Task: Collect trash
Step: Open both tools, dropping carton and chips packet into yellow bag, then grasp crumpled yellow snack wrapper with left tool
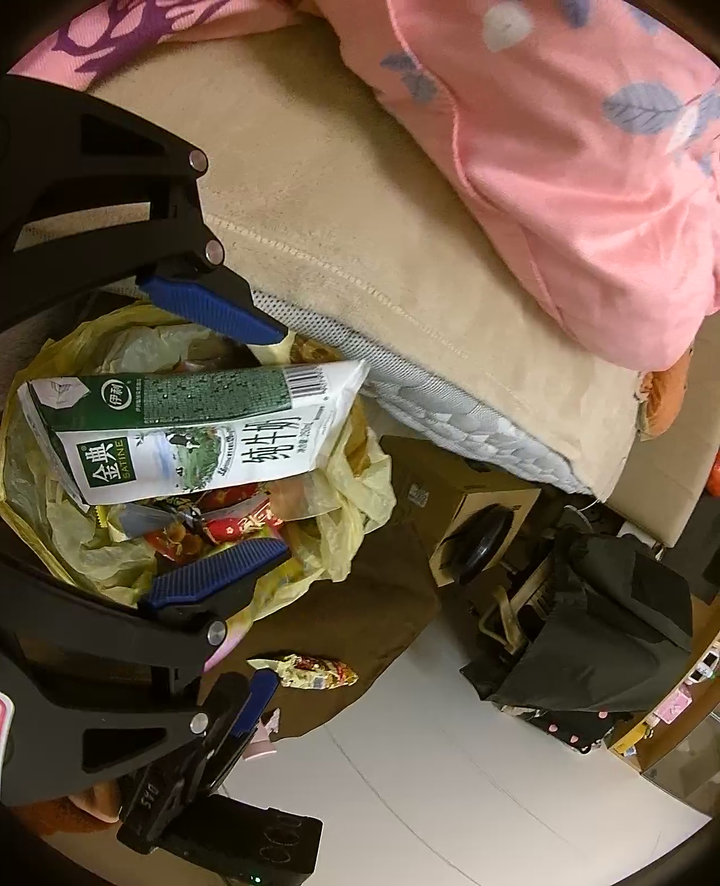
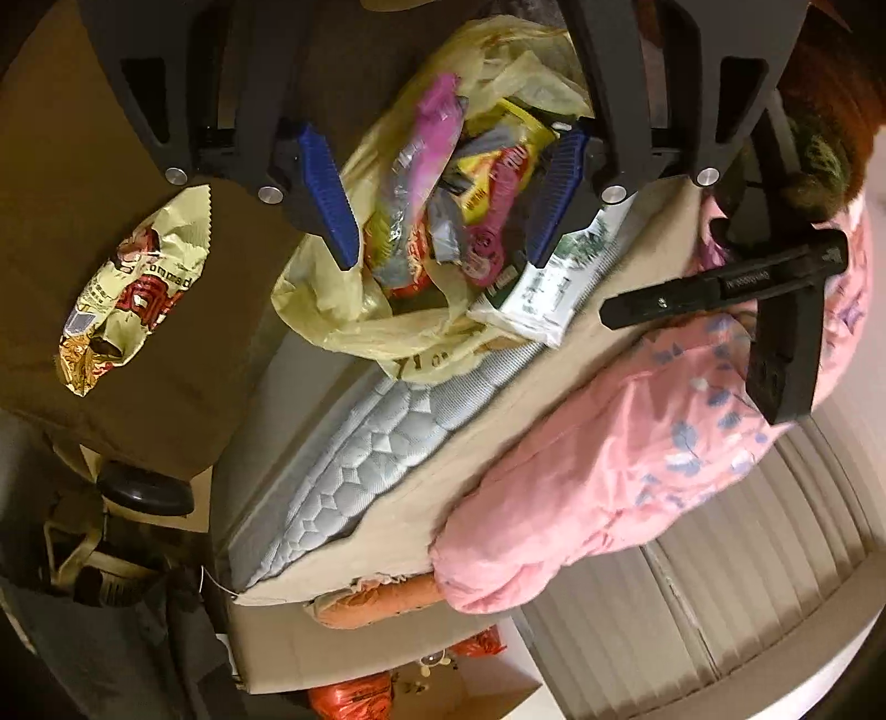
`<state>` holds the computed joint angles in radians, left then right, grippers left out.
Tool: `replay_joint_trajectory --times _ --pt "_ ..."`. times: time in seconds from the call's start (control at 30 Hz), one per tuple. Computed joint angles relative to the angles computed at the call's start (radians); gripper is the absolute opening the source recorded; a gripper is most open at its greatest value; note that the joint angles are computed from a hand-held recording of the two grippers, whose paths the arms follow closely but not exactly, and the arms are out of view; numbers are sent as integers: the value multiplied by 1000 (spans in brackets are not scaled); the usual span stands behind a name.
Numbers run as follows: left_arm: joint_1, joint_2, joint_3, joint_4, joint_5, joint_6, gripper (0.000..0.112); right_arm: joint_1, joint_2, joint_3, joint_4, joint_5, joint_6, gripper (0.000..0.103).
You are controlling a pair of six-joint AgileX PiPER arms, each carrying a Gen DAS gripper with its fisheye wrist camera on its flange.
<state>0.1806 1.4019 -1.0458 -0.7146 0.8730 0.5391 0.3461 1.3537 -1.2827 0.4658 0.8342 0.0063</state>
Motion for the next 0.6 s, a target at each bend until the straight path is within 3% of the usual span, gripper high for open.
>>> replay_joint_trajectory --times 0.23,0.3,0.47,0.6 --pt "-31 -36 5 47 -16 -33 69 2 -57 14 -162 7 134 59" --pt "-71 -50 9 73 -37 -57 69 -15 -101 41 -221 21 155 64" --pt "-242 -68 11 151 -124 -123 69 -87 -223 116 -343 90 159 67" --pt "-404 -37 -14 181 -192 -172 69 -243 -307 169 -303 187 17 68"
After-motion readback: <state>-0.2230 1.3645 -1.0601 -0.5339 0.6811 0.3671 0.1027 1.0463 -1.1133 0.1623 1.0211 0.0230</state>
